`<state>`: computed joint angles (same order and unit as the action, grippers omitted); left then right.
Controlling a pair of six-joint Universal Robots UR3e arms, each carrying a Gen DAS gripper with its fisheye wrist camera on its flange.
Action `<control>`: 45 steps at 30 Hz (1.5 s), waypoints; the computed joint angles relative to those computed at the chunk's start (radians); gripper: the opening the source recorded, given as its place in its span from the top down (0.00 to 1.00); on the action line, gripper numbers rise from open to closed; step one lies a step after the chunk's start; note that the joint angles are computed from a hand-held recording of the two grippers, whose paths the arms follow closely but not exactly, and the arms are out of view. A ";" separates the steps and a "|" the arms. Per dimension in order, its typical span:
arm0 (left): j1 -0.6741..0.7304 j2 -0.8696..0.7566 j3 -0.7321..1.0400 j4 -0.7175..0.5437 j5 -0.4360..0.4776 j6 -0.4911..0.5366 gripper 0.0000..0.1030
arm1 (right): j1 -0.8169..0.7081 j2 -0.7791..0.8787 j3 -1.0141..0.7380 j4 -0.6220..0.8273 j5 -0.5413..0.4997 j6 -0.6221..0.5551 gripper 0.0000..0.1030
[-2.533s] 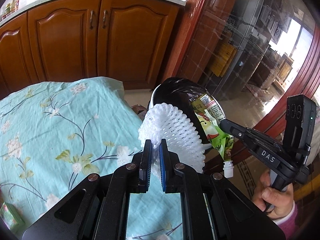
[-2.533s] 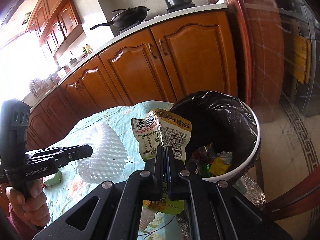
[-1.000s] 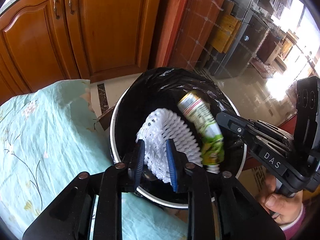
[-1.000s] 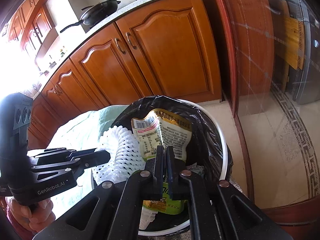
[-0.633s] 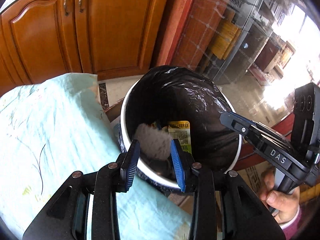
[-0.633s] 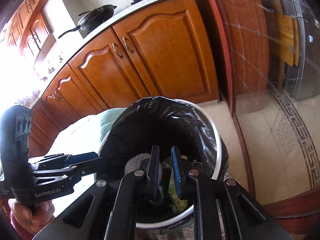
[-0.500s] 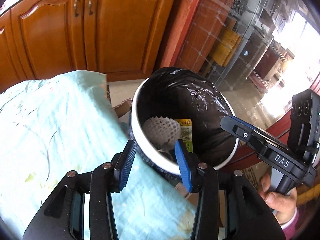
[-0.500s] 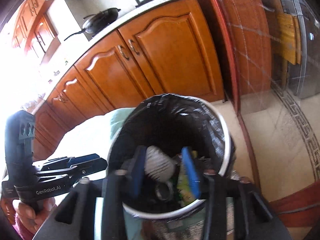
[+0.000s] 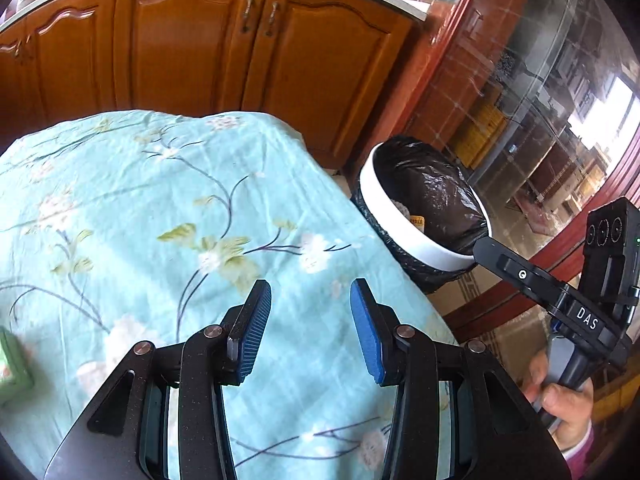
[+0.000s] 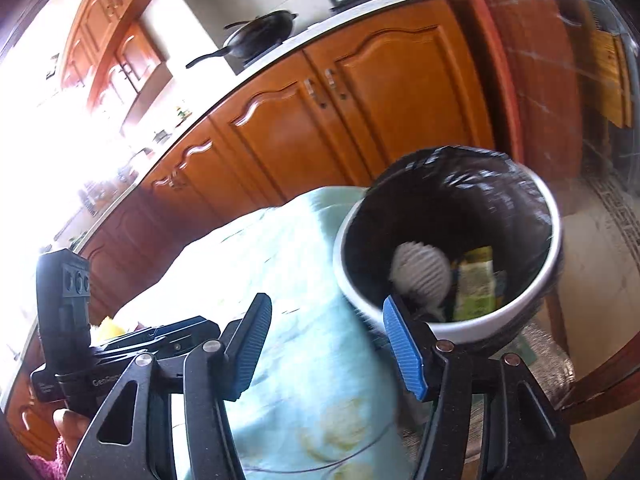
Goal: Collect trash
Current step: 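Move both open tools back over the red wrapper and milk carton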
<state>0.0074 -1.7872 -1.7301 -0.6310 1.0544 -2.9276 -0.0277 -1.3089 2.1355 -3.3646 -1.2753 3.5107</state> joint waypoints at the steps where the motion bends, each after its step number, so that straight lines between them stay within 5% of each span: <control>1: 0.025 0.031 -0.040 0.002 -0.011 0.010 0.60 | 0.019 0.005 -0.008 -0.001 -0.009 0.006 0.38; 17: 0.468 0.447 -0.434 -0.189 -0.156 0.275 0.60 | 0.288 0.166 -0.227 0.074 -0.096 0.086 0.38; 29: 0.839 0.717 -0.531 -0.548 -0.228 0.560 0.60 | 0.437 0.325 -0.465 0.190 -0.079 0.081 0.38; 37: 1.064 0.775 -0.497 -0.751 -0.251 0.741 0.60 | 0.510 0.443 -0.743 0.388 -0.056 -0.034 0.31; 45: 1.148 0.708 -0.455 -0.722 -0.248 0.751 0.60 | 0.571 0.647 -1.216 0.706 -0.033 -0.231 0.24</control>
<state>1.1558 -1.0792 -2.1848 -1.3533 0.8065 -2.1770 0.5428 -0.6619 0.9197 -2.6589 -1.3084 3.2793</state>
